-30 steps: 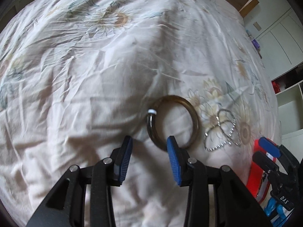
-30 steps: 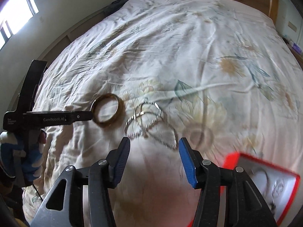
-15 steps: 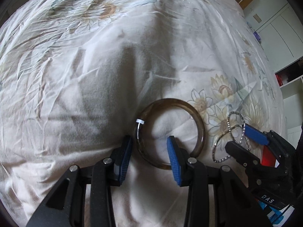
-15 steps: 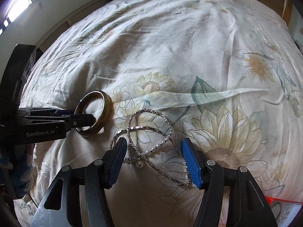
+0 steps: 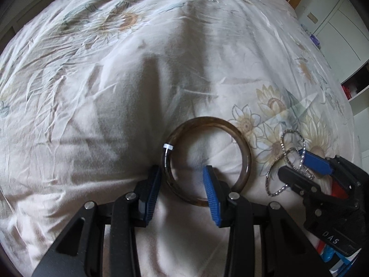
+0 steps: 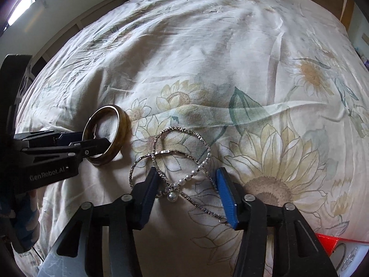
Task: Organize jewelry
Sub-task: 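Grasp the dark brown bangle rim with the left tool while the right tool grasps the rhinestone necklace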
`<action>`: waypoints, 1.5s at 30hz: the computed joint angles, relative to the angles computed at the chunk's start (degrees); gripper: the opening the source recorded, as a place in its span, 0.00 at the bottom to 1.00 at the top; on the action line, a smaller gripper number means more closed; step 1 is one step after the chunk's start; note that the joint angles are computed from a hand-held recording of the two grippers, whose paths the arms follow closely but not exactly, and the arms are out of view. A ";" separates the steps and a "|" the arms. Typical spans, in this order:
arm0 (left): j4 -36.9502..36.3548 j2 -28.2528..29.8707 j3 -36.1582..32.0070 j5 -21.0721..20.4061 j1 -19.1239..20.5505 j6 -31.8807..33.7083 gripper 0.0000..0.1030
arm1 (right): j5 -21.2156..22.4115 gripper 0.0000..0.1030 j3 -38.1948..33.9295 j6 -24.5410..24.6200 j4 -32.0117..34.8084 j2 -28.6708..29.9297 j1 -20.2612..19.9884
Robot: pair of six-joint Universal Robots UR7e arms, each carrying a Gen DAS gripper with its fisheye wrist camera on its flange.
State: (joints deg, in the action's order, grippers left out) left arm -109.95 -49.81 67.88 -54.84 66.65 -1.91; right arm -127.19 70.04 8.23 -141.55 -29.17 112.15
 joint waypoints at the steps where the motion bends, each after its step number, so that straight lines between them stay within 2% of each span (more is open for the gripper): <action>1: -0.41 0.05 0.17 0.23 -0.05 0.28 0.35 | -0.10 0.44 0.10 0.19 0.09 -0.09 0.04; 8: -2.77 -0.07 1.48 0.51 -0.17 0.90 0.35 | -0.74 0.42 -0.42 1.46 0.29 0.43 0.27; 16: -5.12 -1.34 3.78 1.23 -0.25 1.86 0.35 | -0.77 0.29 0.39 2.29 -1.00 0.14 0.71; 31: -7.60 -2.11 5.63 1.90 -0.50 2.67 0.34 | -0.50 0.15 2.32 3.63 -2.18 -1.14 1.33; 45: -6.76 -3.55 6.31 0.55 -0.72 3.25 0.20 | 1.10 0.12 5.54 6.01 -4.05 -3.07 2.31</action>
